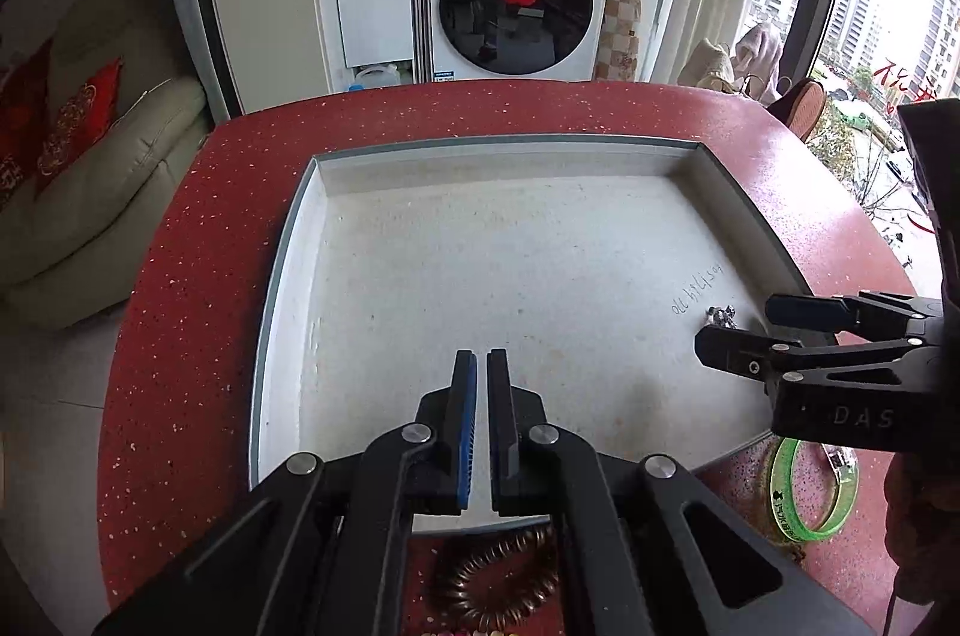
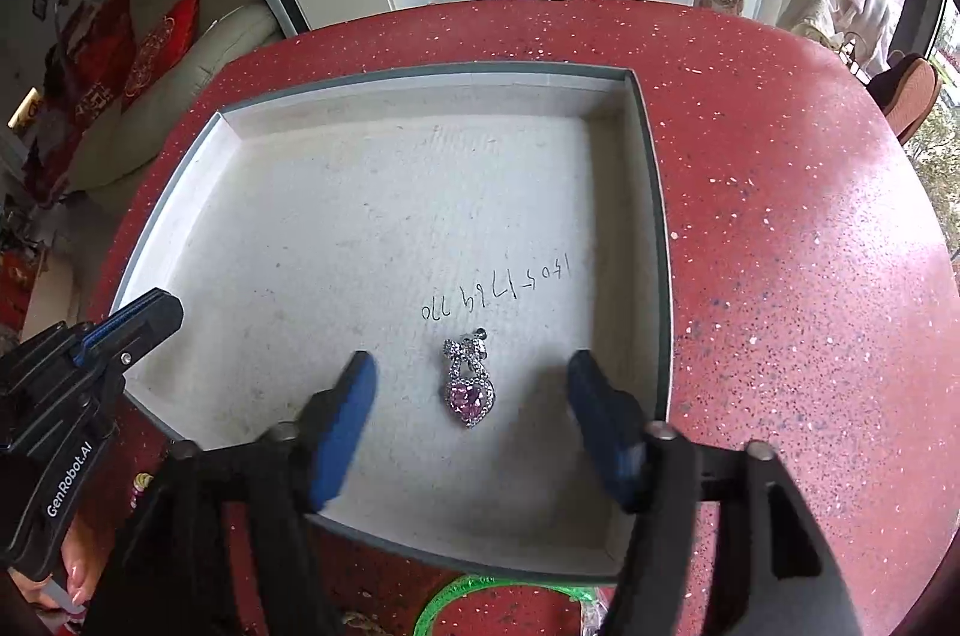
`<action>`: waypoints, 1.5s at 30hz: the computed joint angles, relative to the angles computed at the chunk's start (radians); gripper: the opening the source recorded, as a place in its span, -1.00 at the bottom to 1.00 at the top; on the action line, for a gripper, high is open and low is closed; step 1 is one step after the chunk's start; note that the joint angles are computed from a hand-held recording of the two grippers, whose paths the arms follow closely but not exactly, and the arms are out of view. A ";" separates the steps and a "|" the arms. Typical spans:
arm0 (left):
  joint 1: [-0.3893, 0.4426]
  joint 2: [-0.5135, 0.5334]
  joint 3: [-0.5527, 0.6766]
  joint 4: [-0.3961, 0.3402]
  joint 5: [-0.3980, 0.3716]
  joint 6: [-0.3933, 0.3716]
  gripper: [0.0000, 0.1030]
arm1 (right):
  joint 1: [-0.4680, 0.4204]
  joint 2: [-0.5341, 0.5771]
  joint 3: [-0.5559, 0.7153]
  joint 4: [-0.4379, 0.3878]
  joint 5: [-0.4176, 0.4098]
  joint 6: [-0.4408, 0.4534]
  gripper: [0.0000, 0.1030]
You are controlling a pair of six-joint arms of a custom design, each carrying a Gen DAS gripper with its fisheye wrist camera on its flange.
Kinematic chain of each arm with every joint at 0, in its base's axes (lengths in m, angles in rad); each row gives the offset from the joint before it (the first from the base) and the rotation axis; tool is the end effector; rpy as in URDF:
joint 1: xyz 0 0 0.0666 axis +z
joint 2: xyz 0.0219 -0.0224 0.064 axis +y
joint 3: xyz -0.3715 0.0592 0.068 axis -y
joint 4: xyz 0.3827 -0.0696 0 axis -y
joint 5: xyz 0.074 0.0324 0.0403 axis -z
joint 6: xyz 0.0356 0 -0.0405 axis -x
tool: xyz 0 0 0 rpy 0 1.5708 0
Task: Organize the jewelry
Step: 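Carry the pendant into the tray and open the right gripper, then grasp the pink-and-yellow beaded bracelet with the left gripper, then lower the beaded bracelet into the tray and open the left gripper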
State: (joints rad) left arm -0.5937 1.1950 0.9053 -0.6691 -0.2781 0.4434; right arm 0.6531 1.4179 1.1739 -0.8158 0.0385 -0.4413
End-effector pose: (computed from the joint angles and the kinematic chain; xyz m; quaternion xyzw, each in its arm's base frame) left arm 0.3182 -0.2035 0.3031 0.0293 0.9448 -0.0331 0.3246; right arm 0.3643 0.2765 0.3200 -0.0974 0.9625 0.1156 0.2255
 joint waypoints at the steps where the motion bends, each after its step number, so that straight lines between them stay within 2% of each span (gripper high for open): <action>1: -0.002 -0.020 -0.016 0.004 -0.003 0.007 -0.59 | 0.003 -0.015 0.000 -0.010 0.006 0.006 0.52; 3: -0.012 -0.067 -0.049 0.008 -0.020 0.018 -0.59 | 0.014 -0.056 0.003 -0.038 0.049 0.035 0.52; 6: -0.022 -0.150 -0.097 -0.001 -0.035 0.023 -0.57 | 0.047 -0.138 0.003 -0.083 0.161 0.087 0.54; 7: -0.024 -0.180 -0.113 -0.003 -0.035 0.025 -0.14 | 0.061 -0.167 0.001 -0.098 0.203 0.100 0.55; 8: -0.026 -0.208 -0.126 -0.012 -0.041 0.031 0.38 | 0.073 -0.192 0.005 -0.115 0.249 0.114 0.55; 9: -0.032 -0.236 -0.138 -0.030 -0.061 0.050 1.00 | 0.089 -0.217 0.005 -0.130 0.298 0.127 0.56; 10: -0.045 -0.276 -0.158 -0.027 -0.105 0.065 1.00 | 0.107 -0.232 0.014 -0.146 0.351 0.141 0.56; 15: -0.047 -0.401 -0.199 -0.105 -0.113 0.030 1.00 | 0.179 -0.316 0.048 -0.196 0.597 0.192 0.56; 18: -0.036 -0.435 -0.230 -0.148 -0.084 0.012 1.00 | 0.222 -0.351 0.081 -0.215 0.718 0.207 0.56; 21: -0.013 -0.440 -0.271 -0.167 -0.041 -0.003 1.00 | 0.266 -0.368 0.121 -0.234 0.792 0.200 0.56; 23: 0.024 -0.421 -0.281 -0.174 0.038 -0.004 0.90 | 0.287 -0.377 0.151 -0.253 0.776 0.159 0.56; 25: 0.045 -0.406 -0.295 -0.160 0.091 0.007 0.79 | 0.302 -0.383 0.172 -0.252 0.720 0.092 0.56; 26: 0.034 -0.412 -0.300 -0.149 0.067 0.003 0.79 | 0.310 -0.384 0.179 -0.247 0.690 0.058 0.56; 29: 0.014 -0.389 -0.283 -0.152 0.055 -0.018 0.53 | 0.334 -0.378 0.189 -0.221 0.590 -0.018 0.56; 30: 0.011 -0.385 -0.279 -0.148 0.058 -0.028 0.30 | 0.345 -0.372 0.192 -0.214 0.562 -0.042 0.56; 31: 0.002 -0.378 -0.271 -0.152 0.048 -0.036 -0.05 | 0.359 -0.372 0.184 -0.201 0.533 -0.065 0.56; 32: -0.005 -0.374 -0.266 -0.151 0.047 -0.048 -0.32 | 0.371 -0.373 0.171 -0.181 0.502 -0.086 0.56; 33: -0.003 -0.376 -0.271 -0.146 0.065 -0.055 -0.48 | 0.384 -0.375 0.157 -0.167 0.476 -0.109 0.56; 36: 0.028 -0.442 -0.303 -0.116 0.156 -0.053 -0.48 | 0.421 -0.390 0.096 -0.129 0.410 -0.167 0.56; 39: 0.004 -0.500 -0.291 -0.141 0.147 -0.041 -0.48 | 0.440 -0.416 0.020 -0.099 0.368 -0.219 0.56; 41: -0.011 -0.529 -0.267 -0.156 0.142 -0.043 -0.48 | 0.421 -0.434 -0.032 -0.074 0.321 -0.252 0.56; 45: -0.006 -0.506 -0.190 -0.145 0.157 -0.061 -0.48 | 0.394 -0.477 -0.126 -0.055 0.278 -0.326 0.56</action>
State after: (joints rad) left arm -0.5993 0.6890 0.7154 -0.8143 -0.1207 0.3827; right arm 1.0476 0.9413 1.0480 -0.8708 0.3161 -0.7676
